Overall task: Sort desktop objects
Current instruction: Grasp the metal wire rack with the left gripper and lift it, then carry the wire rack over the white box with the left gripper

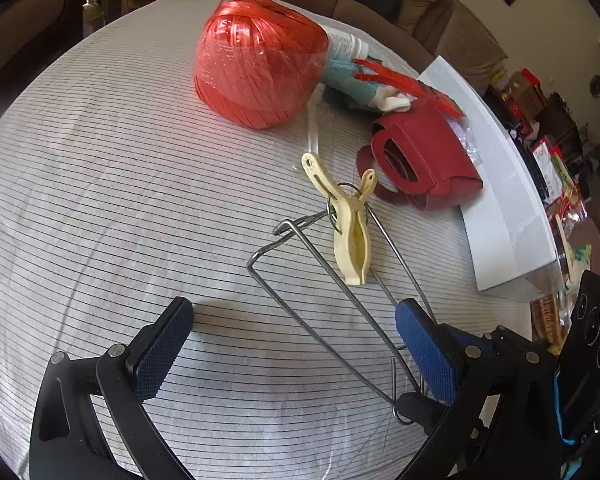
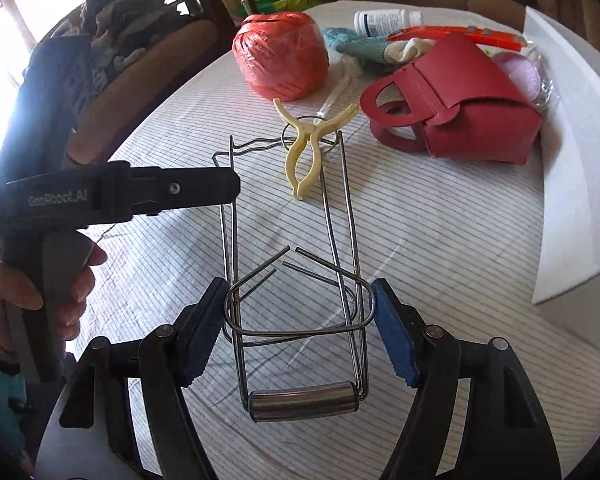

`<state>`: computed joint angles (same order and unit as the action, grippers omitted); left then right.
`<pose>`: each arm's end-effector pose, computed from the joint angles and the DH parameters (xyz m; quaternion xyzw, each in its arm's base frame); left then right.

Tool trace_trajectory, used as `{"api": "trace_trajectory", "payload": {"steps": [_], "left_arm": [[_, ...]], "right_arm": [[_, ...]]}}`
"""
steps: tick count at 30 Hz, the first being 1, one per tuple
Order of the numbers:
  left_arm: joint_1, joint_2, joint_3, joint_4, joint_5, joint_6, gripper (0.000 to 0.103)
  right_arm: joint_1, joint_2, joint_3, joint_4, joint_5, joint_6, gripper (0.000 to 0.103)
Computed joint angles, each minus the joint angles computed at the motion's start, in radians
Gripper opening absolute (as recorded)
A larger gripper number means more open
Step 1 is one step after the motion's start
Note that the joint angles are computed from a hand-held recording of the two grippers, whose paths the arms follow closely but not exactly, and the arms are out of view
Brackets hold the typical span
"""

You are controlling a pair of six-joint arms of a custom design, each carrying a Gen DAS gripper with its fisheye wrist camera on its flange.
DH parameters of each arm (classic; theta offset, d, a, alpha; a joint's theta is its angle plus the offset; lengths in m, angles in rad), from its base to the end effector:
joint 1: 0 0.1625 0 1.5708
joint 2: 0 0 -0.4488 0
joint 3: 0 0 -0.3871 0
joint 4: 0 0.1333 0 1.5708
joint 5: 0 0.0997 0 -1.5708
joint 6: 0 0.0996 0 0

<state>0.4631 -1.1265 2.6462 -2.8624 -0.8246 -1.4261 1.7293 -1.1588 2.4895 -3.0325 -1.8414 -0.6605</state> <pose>-0.1726 -0.3108 0.0873 -0.1057 0.9200 -0.3138 0.2095 0.1658 -0.3615 0.1156 0.3856 -0.9105 0.0294 0.1465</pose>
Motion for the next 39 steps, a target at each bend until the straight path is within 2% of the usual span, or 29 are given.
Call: {"api": "trace_trajectory", "payload": {"steps": [2, 5, 7, 8, 11, 14, 17, 19, 20, 21, 23, 26, 29, 31, 32, 33, 35, 37, 39], "left_arm": [[-0.009, 0.012, -0.013, 0.031, 0.005, -0.008, 0.103], [-0.017, 0.022, 0.002, -0.020, 0.010, -0.016, 0.098], [-0.019, 0.024, 0.024, -0.092, 0.014, -0.007, 0.070], [-0.011, 0.033, 0.037, -0.158, 0.001, 0.010, 0.051], [0.002, 0.063, 0.075, -0.320, -0.014, 0.025, 0.045], [0.007, 0.071, 0.066, -0.319, -0.014, 0.037, 0.042], [0.007, 0.089, 0.034, -0.263, -0.017, 0.055, 0.053], [-0.002, 0.089, 0.011, -0.198, -0.009, 0.063, 0.052], [-0.005, 0.092, 0.020, -0.228, -0.008, 0.067, 0.038], [-0.003, 0.098, 0.035, -0.300, -0.013, 0.086, 0.034], [-0.013, 0.109, 0.065, -0.422, -0.008, 0.110, 0.031], [-0.038, 0.103, 0.082, -0.482, 0.018, 0.129, 0.029], [-0.041, 0.132, 0.116, -0.662, 0.007, 0.175, 0.026], [-0.047, 0.146, 0.136, -0.747, 0.004, 0.194, 0.023], [-0.045, 0.152, 0.143, -0.784, -0.003, 0.210, 0.017], [-0.047, 0.144, 0.148, -0.784, -0.004, 0.211, 0.010], [-0.046, 0.126, 0.149, -0.743, 0.002, 0.200, 0.010], [-0.038, 0.127, 0.148, -0.746, -0.004, 0.207, 0.010], [-0.036, 0.124, 0.147, -0.732, -0.004, 0.202, 0.010]], "right_arm": [[-0.016, -0.023, 0.024, -0.003, 0.034, 0.012, 0.070], [-0.038, -0.040, 0.043, -0.011, 0.072, 0.019, 0.070], [-0.055, -0.057, 0.059, -0.003, 0.097, 0.030, 0.070], [-0.061, -0.059, 0.063, -0.003, 0.109, 0.038, 0.070], [-0.075, -0.049, 0.064, -0.007, 0.135, 0.059, 0.070], [-0.098, -0.038, 0.070, -0.012, 0.165, 0.068, 0.070], [-0.115, -0.026, 0.078, -0.020, 0.198, 0.072, 0.069], [-0.114, -0.013, 0.081, -0.034, 0.206, 0.077, 0.070], [-0.111, -0.008, 0.083, -0.045, 0.207, 0.078, 0.069], [-0.109, -0.001, 0.081, -0.052, 0.208, 0.083, 0.069], [-0.114, -0.004, 0.080, -0.039, 0.221, 0.083, 0.070], [-0.105, -0.013, 0.088, -0.056, 0.239, 0.076, 0.070], [-0.089, -0.023, 0.072, -0.016, 0.248, 0.085, 0.070], [-0.094, -0.047, 0.068, 0.016, 0.280, 0.080, 0.071], [-0.098, -0.063, 0.065, 0.035, 0.298, 0.074, 0.071], [-0.104, -0.081, 0.059, 0.060, 0.319, 0.069, 0.072], [-0.124, -0.120, 0.049, 0.093, 0.366, 0.064, 0.078], [-0.123, -0.124, 0.032, 0.068, 0.337, 0.092, 0.086], [-0.111, -0.096, -0.006, 0.070, 0.267, 0.132, 0.084]]}}
